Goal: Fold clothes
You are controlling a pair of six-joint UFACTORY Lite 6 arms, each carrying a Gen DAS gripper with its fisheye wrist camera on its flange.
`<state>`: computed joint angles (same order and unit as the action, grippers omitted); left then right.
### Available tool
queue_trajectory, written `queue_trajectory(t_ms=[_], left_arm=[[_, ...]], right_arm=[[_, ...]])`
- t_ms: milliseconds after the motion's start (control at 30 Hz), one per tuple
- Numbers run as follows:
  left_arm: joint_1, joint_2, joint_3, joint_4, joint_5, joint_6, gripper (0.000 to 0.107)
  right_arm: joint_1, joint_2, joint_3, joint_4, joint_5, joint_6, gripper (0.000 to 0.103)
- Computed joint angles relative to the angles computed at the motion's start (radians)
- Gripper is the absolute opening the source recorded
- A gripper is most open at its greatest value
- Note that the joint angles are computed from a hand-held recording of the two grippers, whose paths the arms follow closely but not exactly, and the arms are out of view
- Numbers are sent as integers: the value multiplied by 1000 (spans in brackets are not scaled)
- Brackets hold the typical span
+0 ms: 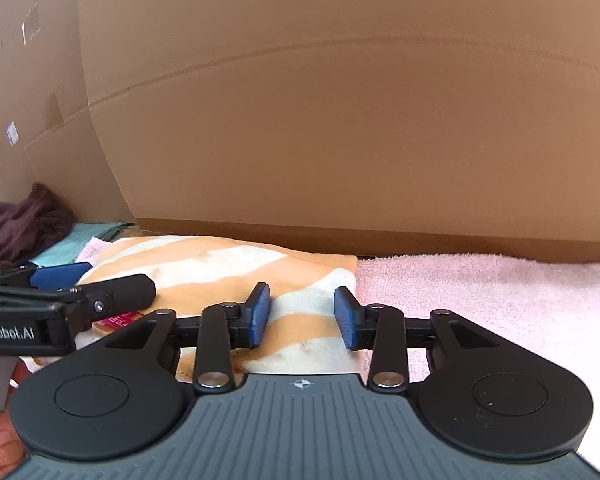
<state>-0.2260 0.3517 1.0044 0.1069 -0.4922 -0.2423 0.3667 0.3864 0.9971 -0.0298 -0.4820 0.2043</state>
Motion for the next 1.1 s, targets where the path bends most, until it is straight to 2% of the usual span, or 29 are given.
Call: queue_trajectory(t_ms=[567, 800, 967, 1100], left_arm=[[-52, -15, -26, -315, -40, 262, 102], [-68, -19, -33, -393, -62, 333, 102], [-76, -24, -45, -388, -84, 350, 102], [-87, -41, -82, -404, -141, 383, 102]], right_arm=[[53, 36, 49, 185, 9, -195, 39], [35, 30, 55, 151, 27, -145, 39], [10, 22, 65, 90, 51, -49, 39], [1, -26, 8, 96, 0, -9, 39]])
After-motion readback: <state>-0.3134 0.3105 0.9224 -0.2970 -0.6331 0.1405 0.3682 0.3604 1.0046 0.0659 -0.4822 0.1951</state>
